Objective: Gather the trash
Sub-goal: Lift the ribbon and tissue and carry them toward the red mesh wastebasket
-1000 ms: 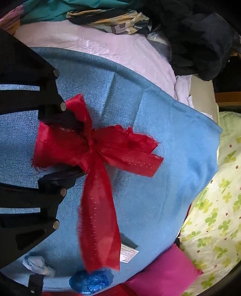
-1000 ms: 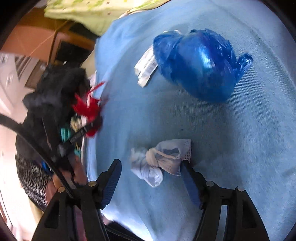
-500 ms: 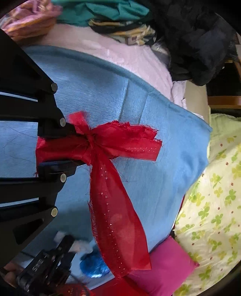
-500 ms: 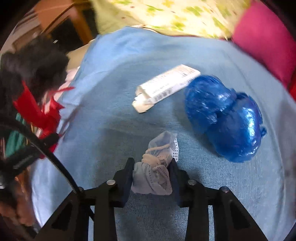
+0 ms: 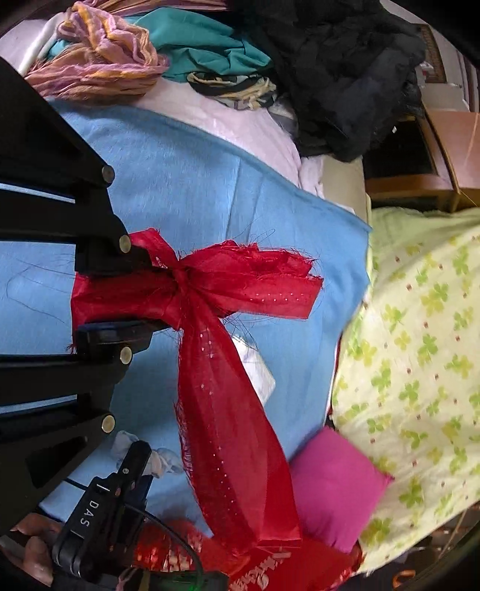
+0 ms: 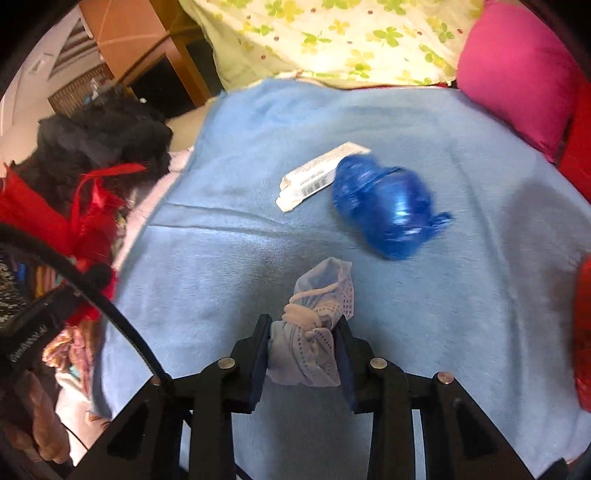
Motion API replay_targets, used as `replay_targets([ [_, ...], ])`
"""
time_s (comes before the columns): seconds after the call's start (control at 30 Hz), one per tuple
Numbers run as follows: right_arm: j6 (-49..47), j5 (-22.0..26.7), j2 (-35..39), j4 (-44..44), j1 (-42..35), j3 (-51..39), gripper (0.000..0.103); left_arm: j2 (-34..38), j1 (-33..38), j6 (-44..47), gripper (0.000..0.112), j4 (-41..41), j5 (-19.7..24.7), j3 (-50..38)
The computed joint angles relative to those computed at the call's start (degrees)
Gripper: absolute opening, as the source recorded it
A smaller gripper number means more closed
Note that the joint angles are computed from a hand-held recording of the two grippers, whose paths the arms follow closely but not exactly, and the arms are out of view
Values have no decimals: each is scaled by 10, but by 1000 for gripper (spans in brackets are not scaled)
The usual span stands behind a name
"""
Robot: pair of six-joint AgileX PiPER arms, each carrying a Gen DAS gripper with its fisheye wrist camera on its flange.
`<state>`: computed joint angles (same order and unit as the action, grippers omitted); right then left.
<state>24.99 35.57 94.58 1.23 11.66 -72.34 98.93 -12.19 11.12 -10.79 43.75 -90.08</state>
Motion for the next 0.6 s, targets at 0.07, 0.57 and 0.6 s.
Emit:
replay_targets([
  [0.07,-14,0,-39,12,-10,24,35,-22,-20,-23,18,16,-7,22],
  [0.57,-84,35,-240,64,-58,101,35,-99,-115,-134,18,99,14,65],
  [0.6,-86,35,-248,65,-60,104,35,-101,-117,-136,18,102,14,64],
])
